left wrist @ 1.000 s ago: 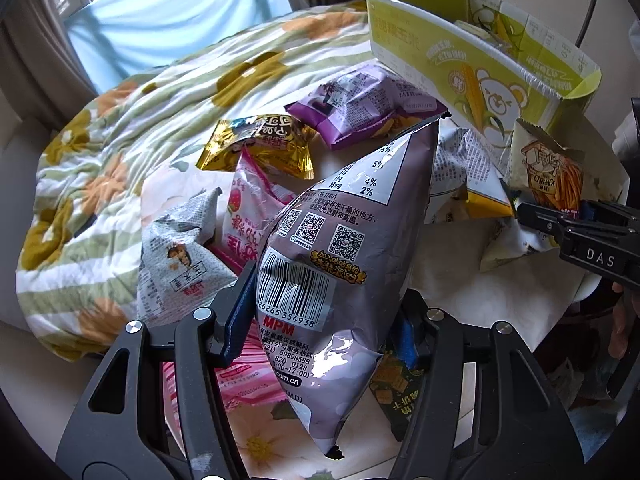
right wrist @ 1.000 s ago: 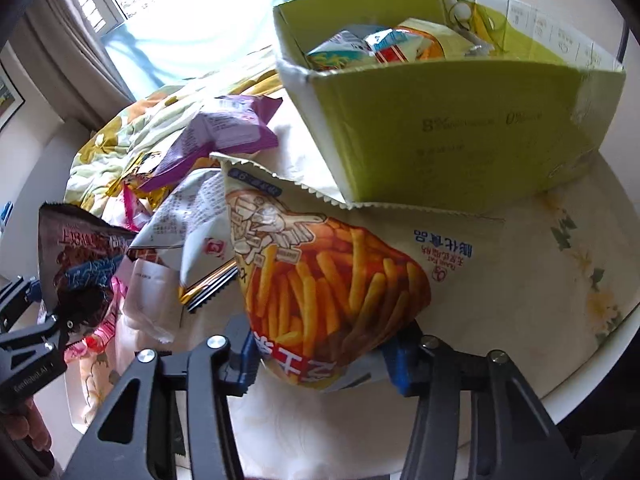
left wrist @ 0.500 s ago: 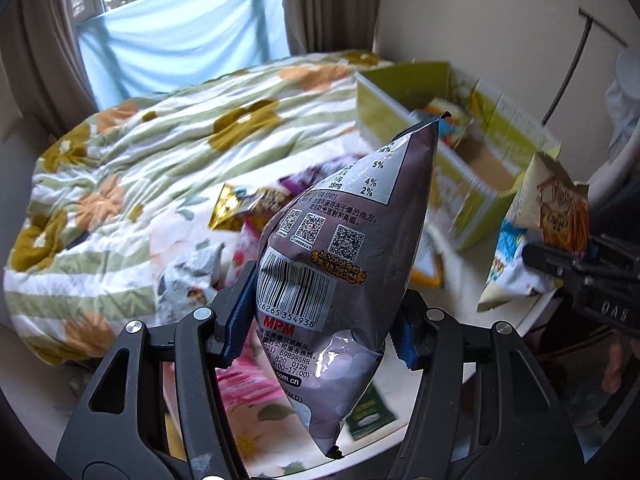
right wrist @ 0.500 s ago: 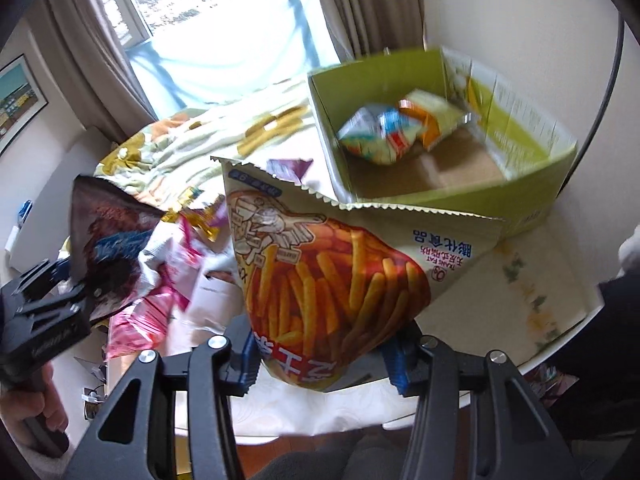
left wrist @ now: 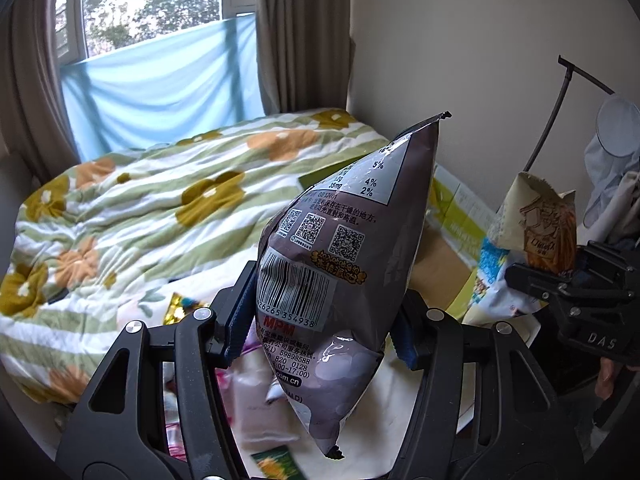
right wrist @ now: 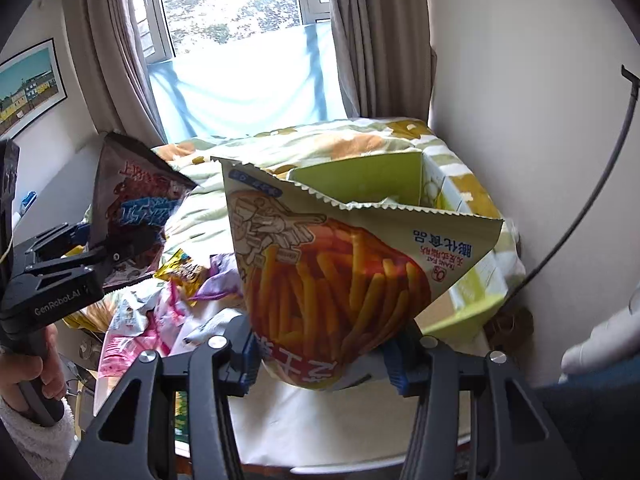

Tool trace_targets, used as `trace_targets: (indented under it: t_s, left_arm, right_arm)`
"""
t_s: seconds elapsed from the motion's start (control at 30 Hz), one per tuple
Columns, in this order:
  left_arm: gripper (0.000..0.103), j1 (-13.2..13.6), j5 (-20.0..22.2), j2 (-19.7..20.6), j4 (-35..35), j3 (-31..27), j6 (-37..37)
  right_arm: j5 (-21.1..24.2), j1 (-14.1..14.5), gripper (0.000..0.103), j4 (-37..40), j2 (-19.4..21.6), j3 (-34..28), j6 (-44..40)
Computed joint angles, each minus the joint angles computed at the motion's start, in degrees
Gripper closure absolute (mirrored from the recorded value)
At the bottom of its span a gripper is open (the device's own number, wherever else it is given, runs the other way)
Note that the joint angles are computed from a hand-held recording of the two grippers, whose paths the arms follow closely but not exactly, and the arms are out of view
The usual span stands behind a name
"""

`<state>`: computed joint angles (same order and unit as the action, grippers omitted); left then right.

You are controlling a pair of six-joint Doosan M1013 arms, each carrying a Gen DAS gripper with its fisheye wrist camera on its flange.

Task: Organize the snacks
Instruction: 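Lift both bags over the box and release them inside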

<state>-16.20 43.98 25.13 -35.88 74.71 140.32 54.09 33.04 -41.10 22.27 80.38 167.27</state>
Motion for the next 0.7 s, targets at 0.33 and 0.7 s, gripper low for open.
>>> trace_targets:
  t_s: [0.33,0.7]
  left_arm:
    - [0.048,-9.38,-1.59,3.72,15.7,-4.52,-22.41]
    - [0.023,-14.75,6.54,9.26,28.46,-9.58,-41.15]
  right_arm:
    - [-9.91,-7.9,0.057,8.4,-5.1,6.82,-15.34]
    - [-15.76,-15.32,0.057,24.76,-7.27,10.49,-33.68]
